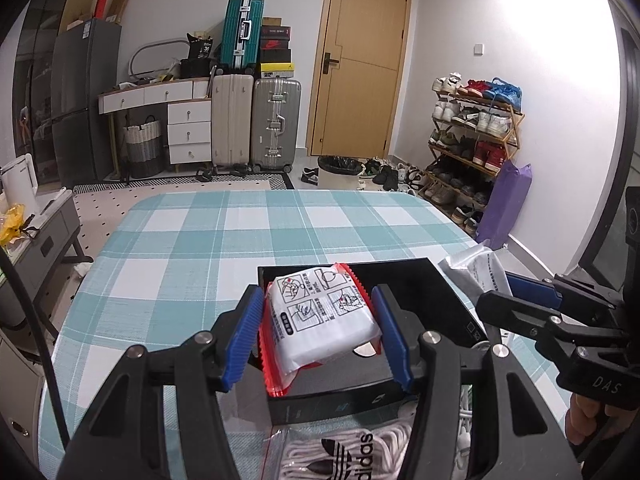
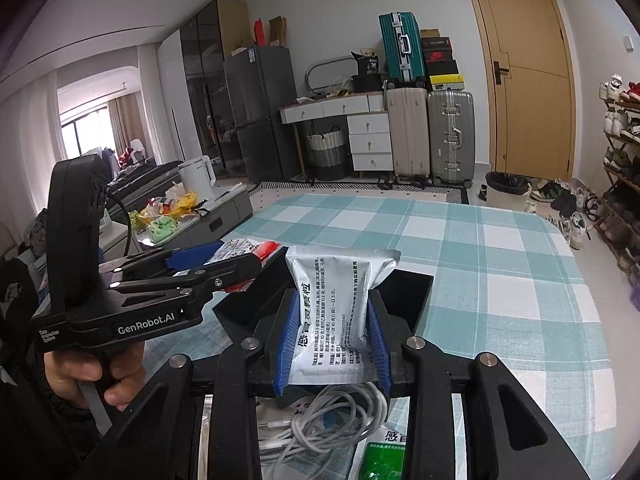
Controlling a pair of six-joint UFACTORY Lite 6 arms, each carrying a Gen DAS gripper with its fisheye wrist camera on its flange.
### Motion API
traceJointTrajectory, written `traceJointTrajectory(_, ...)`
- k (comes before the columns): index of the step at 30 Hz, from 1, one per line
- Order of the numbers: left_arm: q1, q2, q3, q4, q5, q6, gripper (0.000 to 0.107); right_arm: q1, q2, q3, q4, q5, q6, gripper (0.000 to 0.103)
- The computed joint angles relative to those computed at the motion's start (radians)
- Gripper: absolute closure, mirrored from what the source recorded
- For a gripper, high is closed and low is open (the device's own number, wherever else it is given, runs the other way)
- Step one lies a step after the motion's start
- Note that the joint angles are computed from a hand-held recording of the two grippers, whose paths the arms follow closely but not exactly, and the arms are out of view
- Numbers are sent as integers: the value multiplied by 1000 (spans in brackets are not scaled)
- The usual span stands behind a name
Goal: Organize soft objects
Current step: 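Carry the red-edged packet with the left tool while the right tool carries the white sachet over the box, then lower and release the red-edged packet into the box while the right tool drops the white sachet in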
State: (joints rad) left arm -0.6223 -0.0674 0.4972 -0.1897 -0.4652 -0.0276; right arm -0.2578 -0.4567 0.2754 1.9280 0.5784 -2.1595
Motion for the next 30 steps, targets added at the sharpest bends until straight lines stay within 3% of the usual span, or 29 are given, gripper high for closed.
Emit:
traceJointTrajectory(17, -25, 168, 97, -19, -37, 35, 51, 17, 287, 123, 177, 31, -194, 70)
traceJointTrajectory(30, -73, 264, 166, -192, 23, 253, 51, 61, 469, 221, 296, 7, -324, 70)
